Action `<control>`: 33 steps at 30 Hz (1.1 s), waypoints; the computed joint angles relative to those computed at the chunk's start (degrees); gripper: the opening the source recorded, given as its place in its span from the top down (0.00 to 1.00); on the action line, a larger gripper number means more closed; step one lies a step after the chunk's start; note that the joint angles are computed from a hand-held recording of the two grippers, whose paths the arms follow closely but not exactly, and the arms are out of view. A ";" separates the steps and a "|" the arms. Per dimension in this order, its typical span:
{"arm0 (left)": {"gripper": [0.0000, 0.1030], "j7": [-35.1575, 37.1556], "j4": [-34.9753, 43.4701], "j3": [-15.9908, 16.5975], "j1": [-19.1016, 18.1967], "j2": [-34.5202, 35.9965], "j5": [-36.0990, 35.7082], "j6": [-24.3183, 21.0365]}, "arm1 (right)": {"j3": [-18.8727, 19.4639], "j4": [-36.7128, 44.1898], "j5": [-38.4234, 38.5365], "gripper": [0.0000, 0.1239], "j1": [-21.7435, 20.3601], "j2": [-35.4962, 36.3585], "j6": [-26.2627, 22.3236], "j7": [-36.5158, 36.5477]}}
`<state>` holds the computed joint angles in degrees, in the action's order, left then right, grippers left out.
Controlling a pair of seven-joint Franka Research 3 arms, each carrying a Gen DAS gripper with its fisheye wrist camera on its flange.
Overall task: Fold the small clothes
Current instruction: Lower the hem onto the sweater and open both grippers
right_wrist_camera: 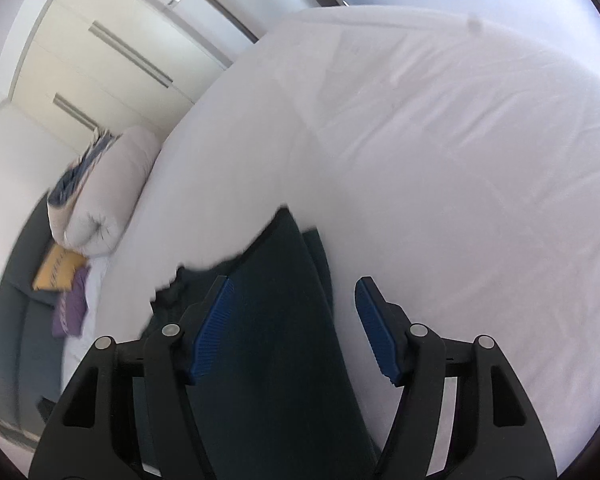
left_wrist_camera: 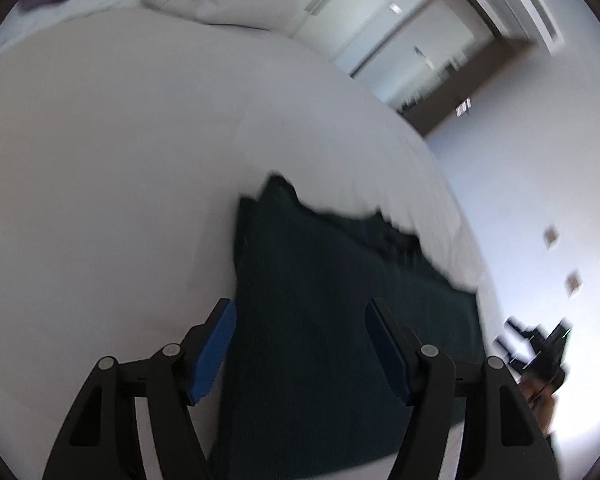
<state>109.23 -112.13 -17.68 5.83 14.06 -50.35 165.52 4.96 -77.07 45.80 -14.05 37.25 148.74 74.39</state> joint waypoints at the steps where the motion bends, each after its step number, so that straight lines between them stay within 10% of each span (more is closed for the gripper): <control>1: 0.33 -2.06 -1.31 0.90 -1.25 -0.63 2.86 0.87 | -0.41 -2.61 -1.15 0.49 0.76 -1.74 0.94 -1.15; 14: 0.30 -5.93 -11.23 -0.31 1.05 -3.45 4.61 8.28 | -5.56 -25.89 -13.61 0.53 7.77 -13.93 10.61 -3.21; 17: 0.32 -12.22 -11.77 3.35 -2.48 -3.31 15.28 7.97 | -5.09 -26.88 -13.37 0.66 7.72 -13.76 11.37 -4.26; 23: 0.47 -22.34 -12.26 5.82 -5.34 -3.22 30.12 8.08 | -3.34 -29.85 -10.53 0.83 6.86 -14.99 14.28 -9.34; 27: 0.78 -25.70 -11.00 5.45 -5.24 -2.41 37.01 5.75 | -4.43 -31.01 -11.66 0.87 7.59 -15.99 15.02 -9.86; 33: 0.87 -36.54 -12.38 9.10 -8.21 -3.92 50.80 6.24 | -5.58 -32.08 -12.54 0.94 7.88 -17.12 14.30 -9.72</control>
